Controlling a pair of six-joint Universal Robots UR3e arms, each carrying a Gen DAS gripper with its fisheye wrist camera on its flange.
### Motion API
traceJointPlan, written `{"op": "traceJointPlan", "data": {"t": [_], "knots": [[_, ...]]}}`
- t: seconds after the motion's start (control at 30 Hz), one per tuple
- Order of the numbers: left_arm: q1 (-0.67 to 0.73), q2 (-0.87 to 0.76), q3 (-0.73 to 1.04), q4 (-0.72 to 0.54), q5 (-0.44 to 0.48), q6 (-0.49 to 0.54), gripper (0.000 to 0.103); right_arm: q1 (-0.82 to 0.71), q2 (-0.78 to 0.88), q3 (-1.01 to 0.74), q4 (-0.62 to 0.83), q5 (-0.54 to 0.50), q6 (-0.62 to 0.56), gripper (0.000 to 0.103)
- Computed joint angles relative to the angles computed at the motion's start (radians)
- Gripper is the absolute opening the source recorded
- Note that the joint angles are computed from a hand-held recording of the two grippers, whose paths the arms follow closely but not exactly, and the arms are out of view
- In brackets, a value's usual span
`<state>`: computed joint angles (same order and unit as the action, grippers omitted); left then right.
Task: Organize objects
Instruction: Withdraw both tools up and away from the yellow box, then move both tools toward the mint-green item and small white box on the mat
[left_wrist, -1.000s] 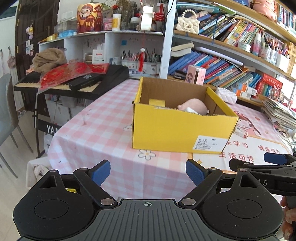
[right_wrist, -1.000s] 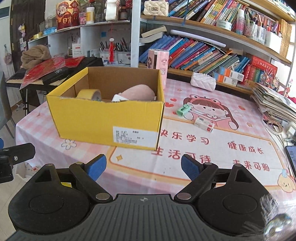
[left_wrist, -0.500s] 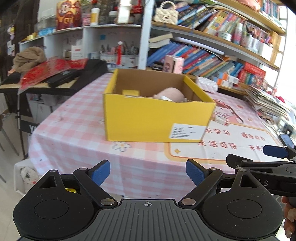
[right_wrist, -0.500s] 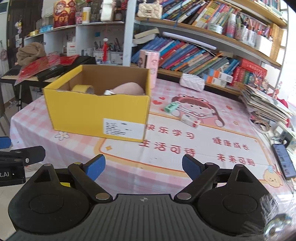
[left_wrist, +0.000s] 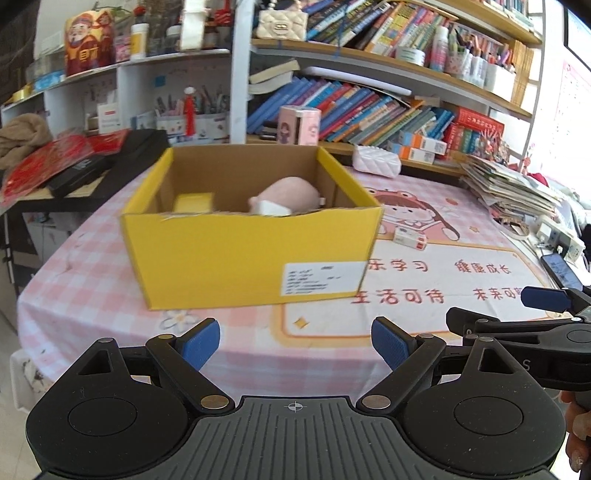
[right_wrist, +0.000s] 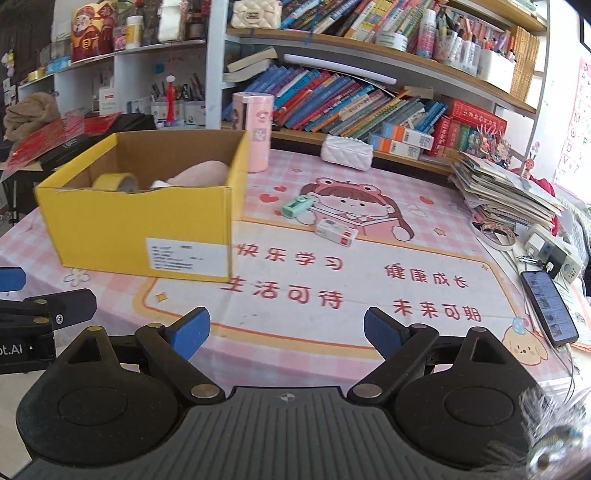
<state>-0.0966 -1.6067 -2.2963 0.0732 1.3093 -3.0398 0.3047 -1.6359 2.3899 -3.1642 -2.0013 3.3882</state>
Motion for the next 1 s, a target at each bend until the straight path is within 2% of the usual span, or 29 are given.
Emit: {"op": "traceJointPlan", "data": {"t": [0.27,0.5,0.7,1.0], "knots": [[-0.144,-0.187,0.243,-0.058,0.055,-0.034,0.091,-0.278,-0.069,0.046,0.012,0.198,-0.120,0.090],[-0.240,-0.337,0.458,-0.118,0.072,-0.047,0.091,-0.471,-0.049,0.021,-0.005,0.345,-0.235,0.090],[-0.290,-0.436,0.611,-0.173,0.062,-0.060,0.091,-0.603,-0.005,-0.019,-0.015,0.455,-0.313,0.089],[-0.380,-0.581,0.853,-0.280,0.160,-0.122,0.091,-0.770,0.057,-0.062,-0.024,0.615,-0.429,0.089]]}}
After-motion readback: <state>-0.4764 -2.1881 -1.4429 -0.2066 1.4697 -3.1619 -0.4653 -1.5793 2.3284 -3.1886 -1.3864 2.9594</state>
